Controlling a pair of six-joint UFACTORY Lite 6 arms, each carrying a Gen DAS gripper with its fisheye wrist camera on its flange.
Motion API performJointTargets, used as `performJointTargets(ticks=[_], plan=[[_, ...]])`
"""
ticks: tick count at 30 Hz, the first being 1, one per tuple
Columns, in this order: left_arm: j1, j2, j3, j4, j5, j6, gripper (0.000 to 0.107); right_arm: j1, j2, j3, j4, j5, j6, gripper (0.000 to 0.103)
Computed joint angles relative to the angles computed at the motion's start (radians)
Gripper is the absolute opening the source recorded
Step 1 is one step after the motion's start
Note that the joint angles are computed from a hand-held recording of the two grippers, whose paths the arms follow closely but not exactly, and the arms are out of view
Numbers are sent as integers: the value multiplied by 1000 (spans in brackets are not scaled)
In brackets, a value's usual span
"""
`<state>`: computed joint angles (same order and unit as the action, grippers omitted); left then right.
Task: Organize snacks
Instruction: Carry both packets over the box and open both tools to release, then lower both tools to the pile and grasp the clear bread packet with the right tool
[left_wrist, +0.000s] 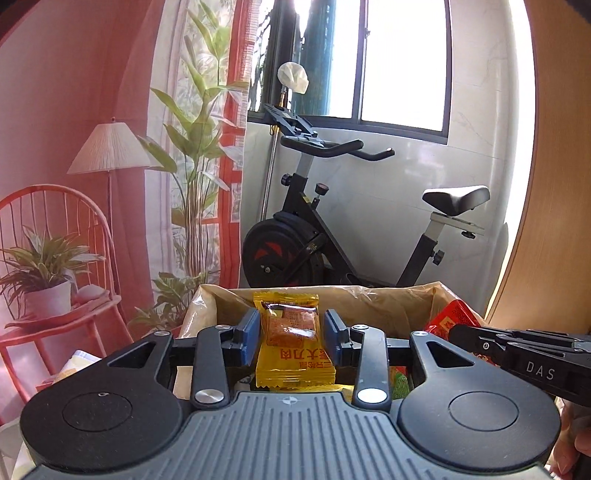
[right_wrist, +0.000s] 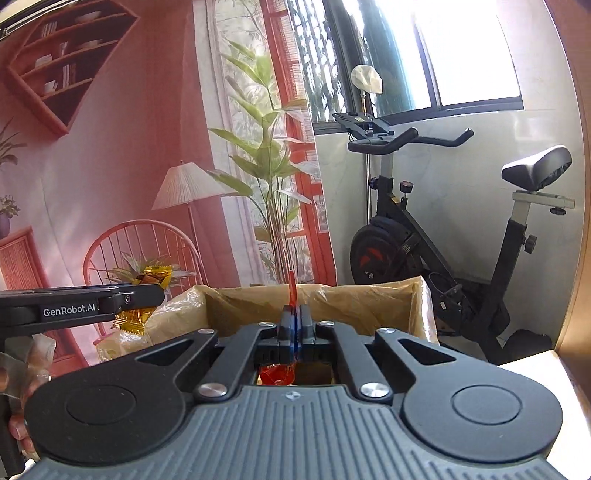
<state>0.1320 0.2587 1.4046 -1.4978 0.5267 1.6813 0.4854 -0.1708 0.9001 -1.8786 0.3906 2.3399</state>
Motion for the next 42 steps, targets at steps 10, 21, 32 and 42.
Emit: performJointTargets(ticks=[10, 21, 32, 42], plan=[[104, -52, -81, 20, 104, 8, 66, 26, -137, -135, -13, 15, 4, 13], [315, -309, -437, 14, 270, 138, 66, 376, -356, -341, 140, 353, -116, 45], [516, -336, -572, 112, 378, 152, 67, 630, -491, -514, 352, 548, -34, 54], [500, -291, -675, 42, 302, 290, 66, 613, -377, -595, 438, 479, 56, 80]])
